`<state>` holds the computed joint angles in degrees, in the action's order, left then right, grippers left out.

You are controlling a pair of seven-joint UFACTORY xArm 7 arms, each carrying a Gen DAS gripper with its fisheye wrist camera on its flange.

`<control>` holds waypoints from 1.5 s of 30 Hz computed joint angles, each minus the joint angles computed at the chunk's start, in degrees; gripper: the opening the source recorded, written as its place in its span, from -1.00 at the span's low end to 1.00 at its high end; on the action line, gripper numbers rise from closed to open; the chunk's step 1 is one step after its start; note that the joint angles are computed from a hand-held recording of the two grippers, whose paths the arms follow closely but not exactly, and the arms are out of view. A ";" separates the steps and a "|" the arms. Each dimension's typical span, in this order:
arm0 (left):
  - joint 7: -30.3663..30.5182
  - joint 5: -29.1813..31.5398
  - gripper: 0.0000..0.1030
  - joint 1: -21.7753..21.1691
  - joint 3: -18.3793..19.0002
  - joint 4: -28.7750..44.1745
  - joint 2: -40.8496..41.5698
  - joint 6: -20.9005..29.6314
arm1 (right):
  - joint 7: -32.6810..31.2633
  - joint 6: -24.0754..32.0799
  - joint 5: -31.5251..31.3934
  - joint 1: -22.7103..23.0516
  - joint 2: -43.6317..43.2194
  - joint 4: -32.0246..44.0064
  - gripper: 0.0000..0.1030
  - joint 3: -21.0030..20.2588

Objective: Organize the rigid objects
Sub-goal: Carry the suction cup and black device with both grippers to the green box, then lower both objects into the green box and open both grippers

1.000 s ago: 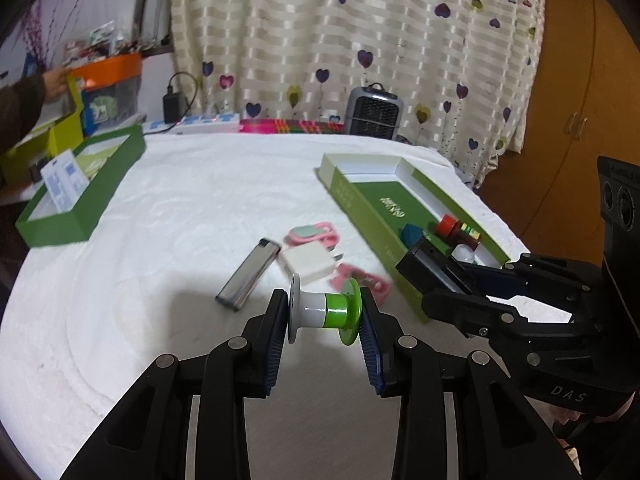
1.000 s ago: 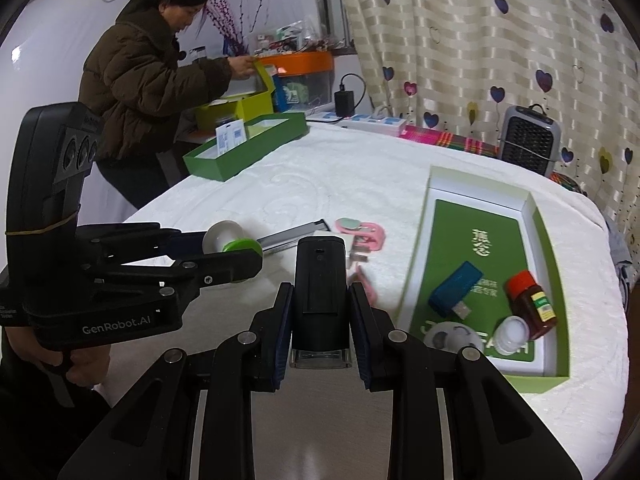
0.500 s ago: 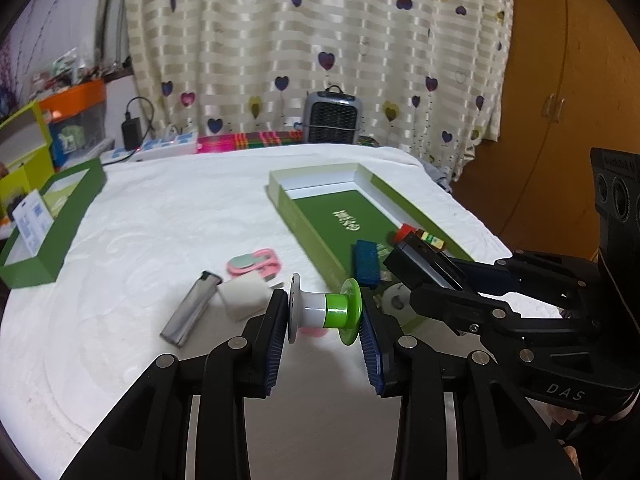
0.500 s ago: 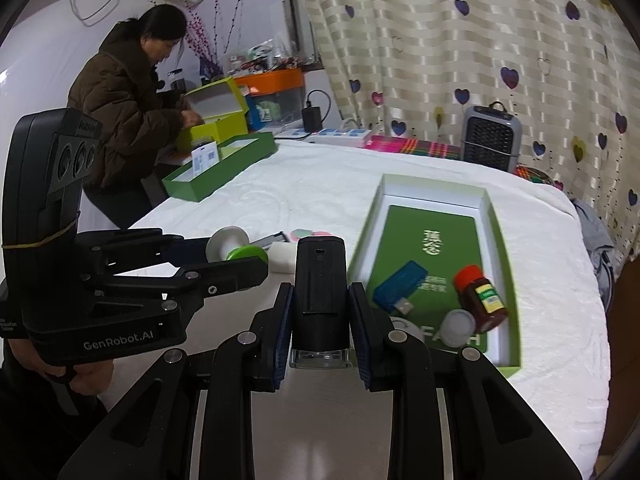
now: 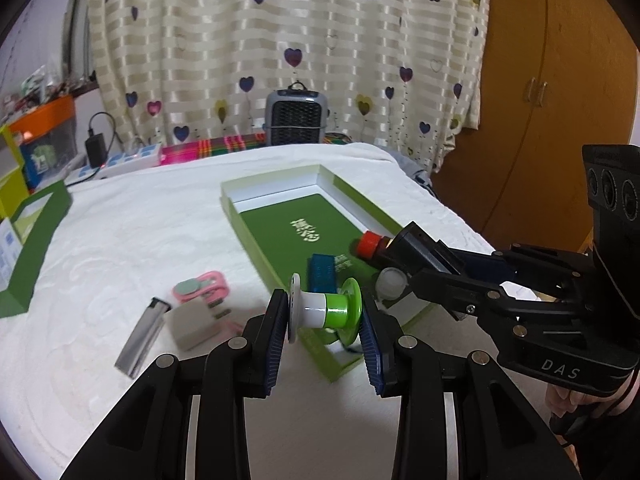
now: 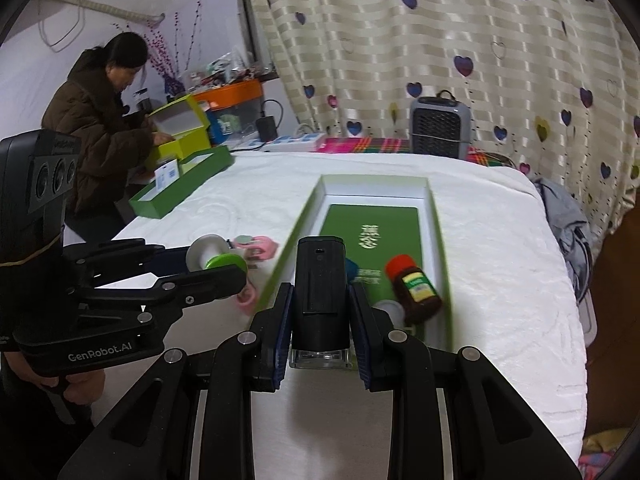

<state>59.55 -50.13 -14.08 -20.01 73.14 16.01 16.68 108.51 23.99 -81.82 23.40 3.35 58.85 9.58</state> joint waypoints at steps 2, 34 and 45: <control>-0.63 0.80 -0.35 -0.51 0.03 0.44 0.46 -0.07 | 0.64 -0.32 -0.31 -0.27 -0.29 -0.49 -0.45 -0.21; -5.50 7.19 -0.35 0.77 -3.52 10.81 11.01 3.34 | -1.02 -4.57 1.73 -2.84 3.44 0.56 -0.45 -3.12; -11.82 13.34 -0.35 -1.07 -2.21 14.71 14.49 2.72 | -4.39 -5.20 4.80 -2.20 6.45 3.02 -0.44 -5.11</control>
<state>47.73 -36.79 -15.16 -22.22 87.85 30.50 19.40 104.12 18.79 -77.02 21.19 9.80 61.87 4.47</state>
